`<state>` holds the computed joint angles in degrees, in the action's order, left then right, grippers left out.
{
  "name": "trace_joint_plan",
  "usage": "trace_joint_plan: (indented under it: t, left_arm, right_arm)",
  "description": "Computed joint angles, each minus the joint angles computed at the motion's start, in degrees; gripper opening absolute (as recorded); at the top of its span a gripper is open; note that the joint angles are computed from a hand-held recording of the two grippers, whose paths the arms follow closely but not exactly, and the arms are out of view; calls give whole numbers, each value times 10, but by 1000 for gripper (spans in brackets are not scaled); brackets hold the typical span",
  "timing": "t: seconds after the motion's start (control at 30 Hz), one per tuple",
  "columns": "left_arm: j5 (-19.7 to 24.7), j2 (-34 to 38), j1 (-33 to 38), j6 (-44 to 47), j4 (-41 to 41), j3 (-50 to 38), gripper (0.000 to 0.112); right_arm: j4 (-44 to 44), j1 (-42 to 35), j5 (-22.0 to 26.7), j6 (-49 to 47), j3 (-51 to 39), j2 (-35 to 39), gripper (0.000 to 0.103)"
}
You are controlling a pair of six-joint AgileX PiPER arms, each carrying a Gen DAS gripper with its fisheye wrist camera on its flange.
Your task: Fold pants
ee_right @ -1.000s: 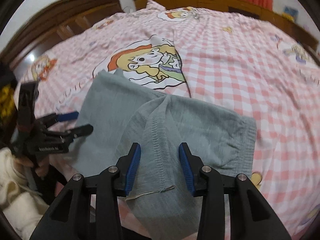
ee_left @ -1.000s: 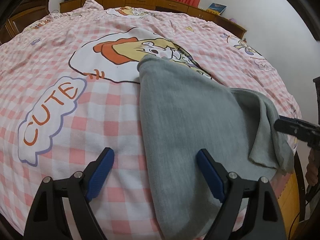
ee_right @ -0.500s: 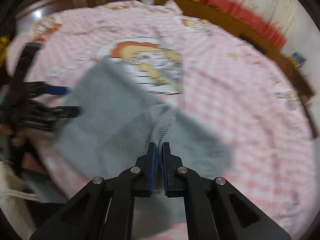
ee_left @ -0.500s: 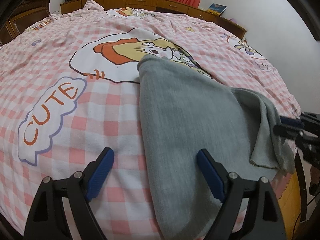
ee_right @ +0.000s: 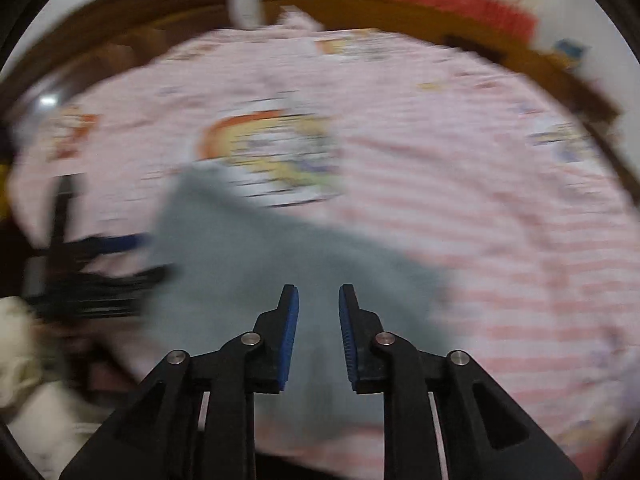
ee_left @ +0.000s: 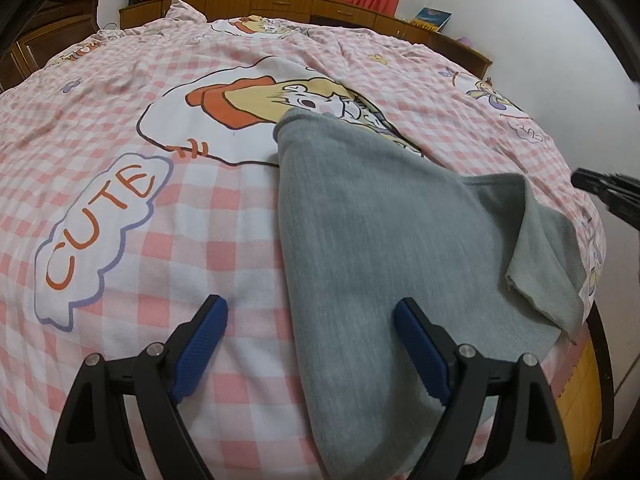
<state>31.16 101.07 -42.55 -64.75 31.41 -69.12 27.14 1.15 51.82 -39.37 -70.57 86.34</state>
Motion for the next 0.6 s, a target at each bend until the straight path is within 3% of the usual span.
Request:
trace_joint_plan:
  t: [0.1, 0.23, 0.3, 0.43, 0.5, 0.6]
  left_arm:
    - [0, -2, 0, 0, 3, 3, 90]
    - [1, -2, 1, 9, -9, 1, 90]
    - [0, -4, 1, 13, -14, 3, 90]
    - [-1, -3, 1, 13, -13, 4, 90]
    - [0, -3, -1, 10, -9, 5, 90]
    - [-2, -3, 0, 9, -9, 6, 90]
  right_arm:
    - [69, 29, 31, -55, 22, 34, 22]
    - [-16, 101, -53, 27, 59, 62, 22]
    - [-79, 120, -102, 110, 88, 49, 15]
    - [-299, 156, -187, 296, 116, 11, 12]
    - [-414, 132, -203, 368, 116, 1, 12]
    - [-578, 104, -171, 520, 78, 26, 12]
